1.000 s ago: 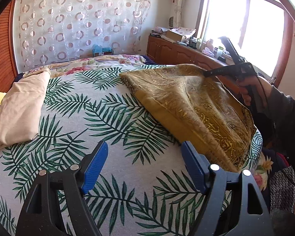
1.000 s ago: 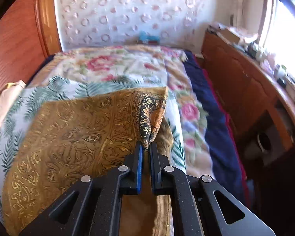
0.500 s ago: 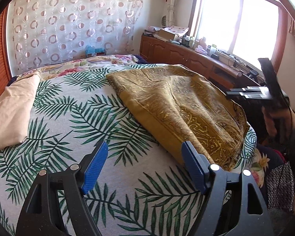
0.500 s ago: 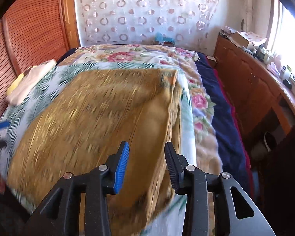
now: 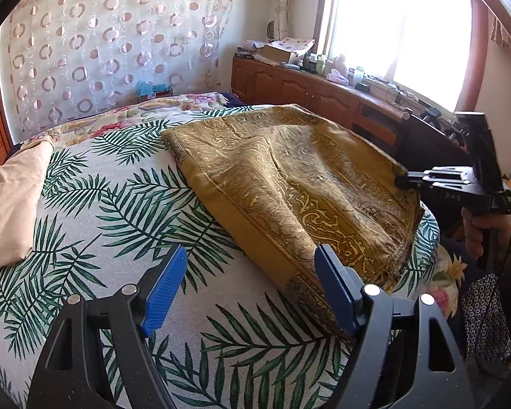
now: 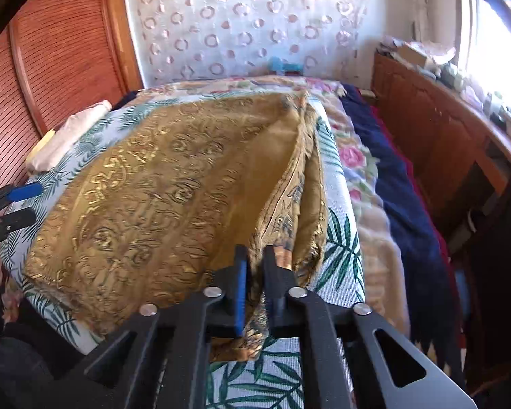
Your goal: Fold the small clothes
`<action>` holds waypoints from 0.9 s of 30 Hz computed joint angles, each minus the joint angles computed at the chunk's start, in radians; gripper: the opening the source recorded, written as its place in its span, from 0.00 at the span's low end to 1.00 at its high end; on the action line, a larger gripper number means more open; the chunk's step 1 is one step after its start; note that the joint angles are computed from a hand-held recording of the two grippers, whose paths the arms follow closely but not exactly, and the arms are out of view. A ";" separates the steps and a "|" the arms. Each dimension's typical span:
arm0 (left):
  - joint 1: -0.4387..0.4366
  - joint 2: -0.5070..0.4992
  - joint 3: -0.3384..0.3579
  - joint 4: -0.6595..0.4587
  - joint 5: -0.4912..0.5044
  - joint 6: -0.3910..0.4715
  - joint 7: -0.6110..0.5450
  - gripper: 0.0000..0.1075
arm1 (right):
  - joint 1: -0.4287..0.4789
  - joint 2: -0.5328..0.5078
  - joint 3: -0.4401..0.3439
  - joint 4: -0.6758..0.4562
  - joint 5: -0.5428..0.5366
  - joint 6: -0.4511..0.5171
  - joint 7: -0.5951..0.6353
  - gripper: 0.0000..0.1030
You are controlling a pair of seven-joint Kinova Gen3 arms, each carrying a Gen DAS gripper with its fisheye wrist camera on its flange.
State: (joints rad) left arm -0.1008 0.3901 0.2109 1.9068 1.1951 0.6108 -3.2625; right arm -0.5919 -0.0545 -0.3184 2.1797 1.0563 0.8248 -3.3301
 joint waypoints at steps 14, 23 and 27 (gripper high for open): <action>0.016 0.017 0.003 -0.011 -0.063 0.004 0.057 0.72 | -0.038 -0.012 -0.039 0.049 0.007 0.080 -0.135 0.03; 0.010 0.048 0.014 -0.032 -0.176 0.076 0.129 0.52 | -0.101 0.012 -0.068 0.038 0.037 0.215 -0.210 0.38; 0.000 0.060 0.016 -0.044 -0.225 0.114 0.175 0.40 | -0.150 0.029 -0.084 0.042 0.063 0.262 -0.271 0.55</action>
